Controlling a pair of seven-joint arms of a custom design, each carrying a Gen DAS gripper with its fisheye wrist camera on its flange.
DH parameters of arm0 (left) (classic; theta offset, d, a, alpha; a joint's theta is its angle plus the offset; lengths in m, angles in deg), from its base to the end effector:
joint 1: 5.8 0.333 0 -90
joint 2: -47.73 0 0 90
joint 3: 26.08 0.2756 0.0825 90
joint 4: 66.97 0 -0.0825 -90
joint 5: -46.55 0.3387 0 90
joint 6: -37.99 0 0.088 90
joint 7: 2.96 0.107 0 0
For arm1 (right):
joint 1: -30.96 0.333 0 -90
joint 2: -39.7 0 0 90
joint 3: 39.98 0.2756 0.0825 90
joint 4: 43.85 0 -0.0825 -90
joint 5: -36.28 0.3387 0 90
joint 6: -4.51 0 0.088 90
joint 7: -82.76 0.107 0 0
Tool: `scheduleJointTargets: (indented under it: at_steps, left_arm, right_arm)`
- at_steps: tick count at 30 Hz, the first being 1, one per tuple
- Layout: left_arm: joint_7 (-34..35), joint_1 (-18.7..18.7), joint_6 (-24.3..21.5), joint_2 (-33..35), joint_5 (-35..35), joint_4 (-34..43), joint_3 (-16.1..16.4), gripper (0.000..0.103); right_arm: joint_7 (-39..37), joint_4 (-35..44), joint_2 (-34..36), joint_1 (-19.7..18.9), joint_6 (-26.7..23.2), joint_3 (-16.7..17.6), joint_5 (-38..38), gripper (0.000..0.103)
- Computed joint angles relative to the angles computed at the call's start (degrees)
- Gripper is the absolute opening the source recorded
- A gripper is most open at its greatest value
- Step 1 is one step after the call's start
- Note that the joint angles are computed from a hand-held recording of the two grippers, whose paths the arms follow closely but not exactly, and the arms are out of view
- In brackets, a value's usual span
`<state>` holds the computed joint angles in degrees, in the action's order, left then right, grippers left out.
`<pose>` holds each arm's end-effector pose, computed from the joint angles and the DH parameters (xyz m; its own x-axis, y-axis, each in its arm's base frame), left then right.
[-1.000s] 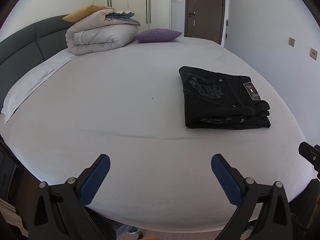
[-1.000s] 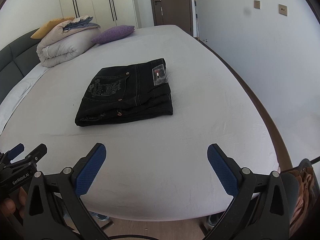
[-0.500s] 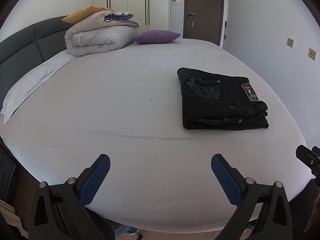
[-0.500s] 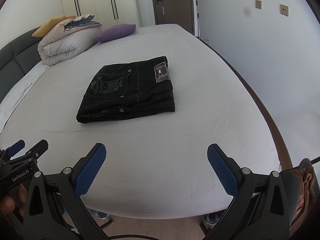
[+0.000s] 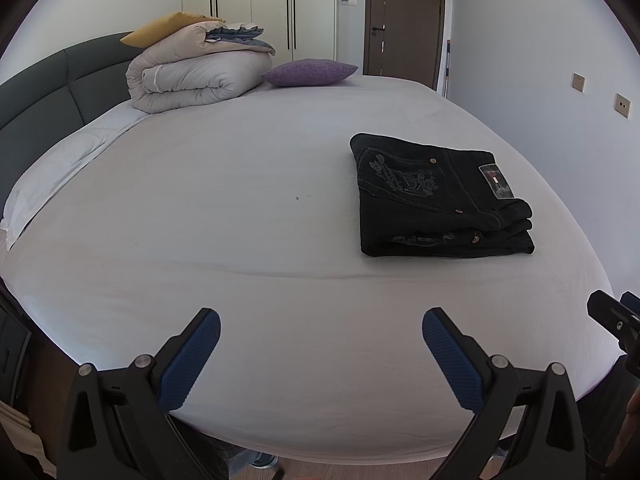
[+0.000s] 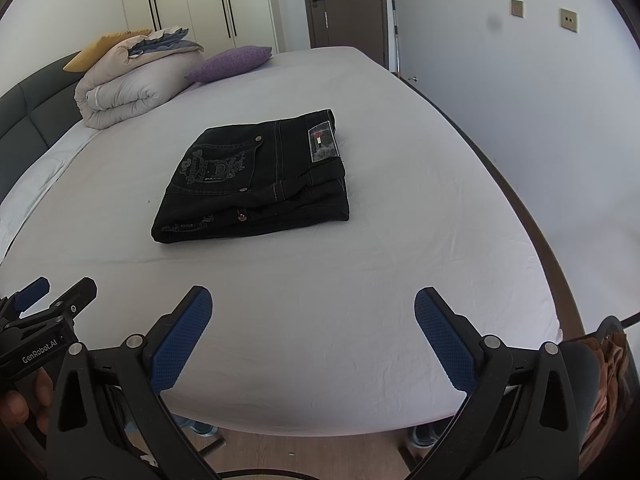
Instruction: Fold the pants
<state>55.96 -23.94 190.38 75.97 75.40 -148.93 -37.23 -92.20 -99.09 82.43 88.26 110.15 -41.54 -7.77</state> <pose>0.6040 -0.3213 0.4798 -0.2626 -0.9649 -0.0035 -0.6739 0.1860 -0.7151 0.4335 0.5510 0.4431 -0.4443 -0.8883 -0.1165 -0.6032 0.3927 -0.6942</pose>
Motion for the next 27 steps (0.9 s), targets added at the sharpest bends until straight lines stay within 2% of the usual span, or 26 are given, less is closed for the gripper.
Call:
scheduleJointTargets:
  at_steps: [27]
  left_arm:
    - [-0.3, -0.2, -0.2, -0.1, 0.1, -0.1, 0.0, 0.103]
  right_arm:
    - [-0.1, 0.4, 0.2, 0.1, -0.1, -0.2, 0.2, 0.103]
